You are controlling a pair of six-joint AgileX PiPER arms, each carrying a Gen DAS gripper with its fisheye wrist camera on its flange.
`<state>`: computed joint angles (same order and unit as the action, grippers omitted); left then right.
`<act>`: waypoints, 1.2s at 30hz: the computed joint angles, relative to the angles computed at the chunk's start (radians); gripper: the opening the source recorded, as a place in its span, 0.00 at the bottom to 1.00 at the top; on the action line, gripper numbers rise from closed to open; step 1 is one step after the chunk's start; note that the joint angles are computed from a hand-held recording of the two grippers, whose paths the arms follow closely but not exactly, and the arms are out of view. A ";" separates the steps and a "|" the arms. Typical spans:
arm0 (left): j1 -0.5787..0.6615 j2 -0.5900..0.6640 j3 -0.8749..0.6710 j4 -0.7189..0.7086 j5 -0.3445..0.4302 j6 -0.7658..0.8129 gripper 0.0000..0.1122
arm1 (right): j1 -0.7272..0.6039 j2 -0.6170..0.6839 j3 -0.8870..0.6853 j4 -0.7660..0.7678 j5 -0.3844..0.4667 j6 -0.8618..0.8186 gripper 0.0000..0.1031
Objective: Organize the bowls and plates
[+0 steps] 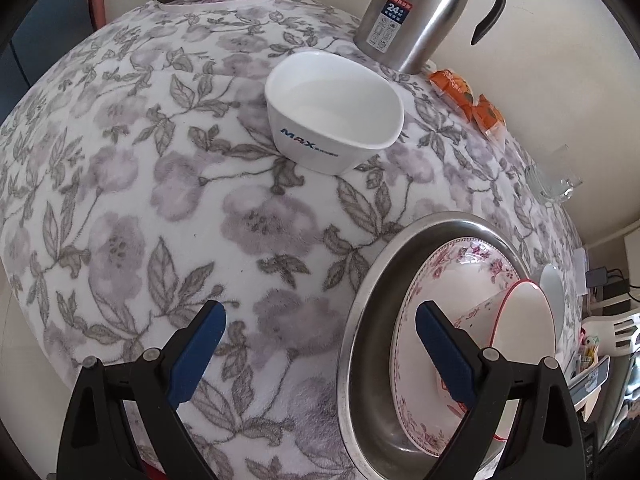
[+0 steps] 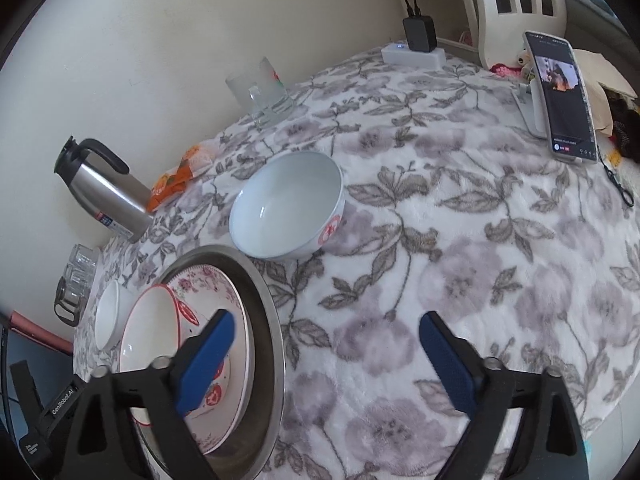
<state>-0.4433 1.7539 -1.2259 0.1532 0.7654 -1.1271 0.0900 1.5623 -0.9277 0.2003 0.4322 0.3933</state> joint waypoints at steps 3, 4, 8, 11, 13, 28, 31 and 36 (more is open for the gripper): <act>0.007 0.007 0.003 -0.025 -0.010 0.022 0.85 | -0.019 0.018 0.000 0.127 0.013 -0.132 0.58; 0.011 0.008 0.007 -0.038 -0.018 0.031 0.84 | -0.023 0.022 0.001 0.158 0.015 -0.162 0.49; 0.023 0.008 0.023 -0.081 -0.045 0.062 0.66 | -0.033 0.027 0.010 0.289 0.017 -0.298 0.30; 0.029 0.008 0.029 -0.105 -0.060 0.089 0.50 | -0.020 0.026 0.005 0.298 0.019 -0.324 0.20; 0.032 0.015 0.025 -0.132 -0.065 0.123 0.36 | -0.008 0.028 -0.001 0.297 0.021 -0.333 0.14; 0.024 0.025 0.016 -0.105 -0.122 0.148 0.15 | 0.047 0.040 -0.022 0.146 -0.004 -0.248 0.07; 0.022 0.031 0.008 -0.070 -0.128 0.128 0.15 | 0.049 0.048 -0.026 0.152 -0.009 -0.263 0.07; 0.032 0.027 0.017 -0.069 -0.146 0.130 0.15 | 0.040 0.056 -0.032 0.194 -0.003 -0.299 0.07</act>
<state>-0.4113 1.7814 -1.2087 0.0838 0.6196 -0.9968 0.1299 1.6188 -0.9598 0.3942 0.4291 0.0942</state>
